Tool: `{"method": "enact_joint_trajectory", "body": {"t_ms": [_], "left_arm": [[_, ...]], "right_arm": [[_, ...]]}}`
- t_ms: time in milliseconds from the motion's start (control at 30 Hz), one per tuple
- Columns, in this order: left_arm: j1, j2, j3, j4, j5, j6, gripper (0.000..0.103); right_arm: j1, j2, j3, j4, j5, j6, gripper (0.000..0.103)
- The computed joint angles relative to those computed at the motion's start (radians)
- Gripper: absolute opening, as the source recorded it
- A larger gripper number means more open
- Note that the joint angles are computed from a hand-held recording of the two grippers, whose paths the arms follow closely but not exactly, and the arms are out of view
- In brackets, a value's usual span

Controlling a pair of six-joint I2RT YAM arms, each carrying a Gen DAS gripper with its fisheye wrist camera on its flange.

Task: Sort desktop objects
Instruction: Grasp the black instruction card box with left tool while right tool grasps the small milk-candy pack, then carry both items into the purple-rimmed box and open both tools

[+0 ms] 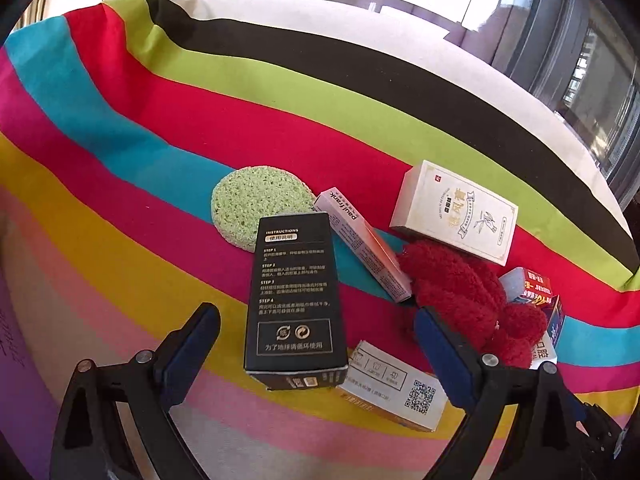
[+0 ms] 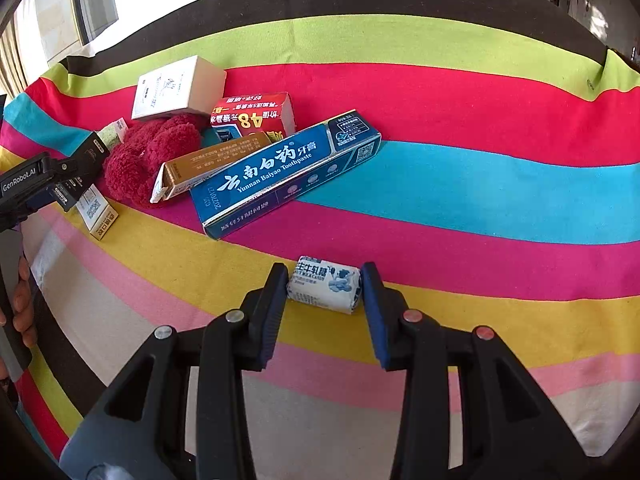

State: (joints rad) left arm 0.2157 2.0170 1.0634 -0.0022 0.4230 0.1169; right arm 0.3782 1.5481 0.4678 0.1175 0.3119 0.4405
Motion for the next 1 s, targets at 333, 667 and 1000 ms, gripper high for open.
{"method": "enact_joint_trajectory", "body": {"t_ms": [333,667,1000], "left_arm": [[0.010,0.014,0.001,-0.007,-0.007,0.038,0.039],[0.112,-0.291,-0.361,0.005,0.137,0.293,0.040],[0.302,-0.412,-0.463,-0.295,0.259,0.772,0.040]], "right_arm": [[0.002,0.016,0.007,0.007,0.006,0.004,0.040],[0.050,0.047,0.034,-0.029,0.070,0.045,0.040],[0.494,-0.141,-0.064,-0.357,0.256,0.566,0.040]]}}
